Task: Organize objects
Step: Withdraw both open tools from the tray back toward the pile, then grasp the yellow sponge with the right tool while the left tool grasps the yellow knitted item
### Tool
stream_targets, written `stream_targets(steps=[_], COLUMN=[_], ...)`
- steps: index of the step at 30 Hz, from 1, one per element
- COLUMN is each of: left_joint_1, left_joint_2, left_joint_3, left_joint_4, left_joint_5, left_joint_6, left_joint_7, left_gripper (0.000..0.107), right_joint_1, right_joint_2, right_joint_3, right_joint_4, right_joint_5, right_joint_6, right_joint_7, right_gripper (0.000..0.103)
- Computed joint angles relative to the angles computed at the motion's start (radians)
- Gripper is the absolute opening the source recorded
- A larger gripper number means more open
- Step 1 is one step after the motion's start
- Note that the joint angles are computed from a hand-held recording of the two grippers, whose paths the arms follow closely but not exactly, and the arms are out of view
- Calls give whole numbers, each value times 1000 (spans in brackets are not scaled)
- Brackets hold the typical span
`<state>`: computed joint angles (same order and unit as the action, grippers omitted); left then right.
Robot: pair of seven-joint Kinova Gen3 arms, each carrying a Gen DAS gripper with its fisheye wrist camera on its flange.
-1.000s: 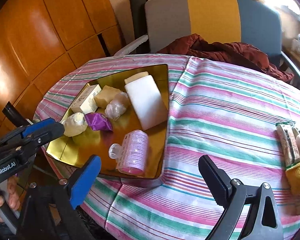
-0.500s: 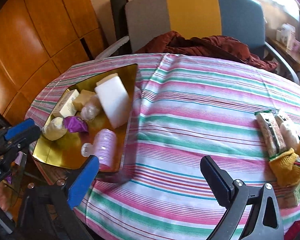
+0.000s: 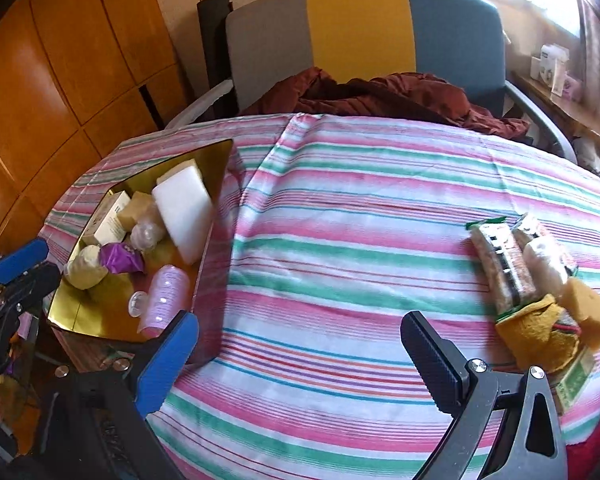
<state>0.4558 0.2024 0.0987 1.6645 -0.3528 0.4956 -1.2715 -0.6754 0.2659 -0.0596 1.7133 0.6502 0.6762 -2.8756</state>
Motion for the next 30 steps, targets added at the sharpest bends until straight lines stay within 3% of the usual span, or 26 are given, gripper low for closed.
stream_targets(steps=[10, 19, 24, 26, 30], left_joint_1=[-25, -45, -16, -4, 21], left_joint_2=[43, 135, 213, 245, 331], left_joint_3=[56, 111, 121, 131, 155], left_joint_4=[-60, -183, -292, -337, -456], left_joint_5=[122, 316, 378, 397, 451], left_joint_6=[20, 93, 179, 216, 303], left_joint_7=[-150, -345, -395, -423, -482], left_gripper=[42, 42, 42, 42, 42], right_joint_1=[64, 217, 332, 381, 457], right_joint_2=[-108, -267, -326, -358, -395], right_joint_3=[-5, -35, -46, -43, -46], right_joint_4=[70, 196, 295, 345, 391], right_joint_5=[44, 127, 137, 124, 78], right_joint_6=[59, 169, 144, 87, 17], right_joint_7=[-40, -219, -344, -393, -403], right_gripper=[102, 102, 102, 102, 102])
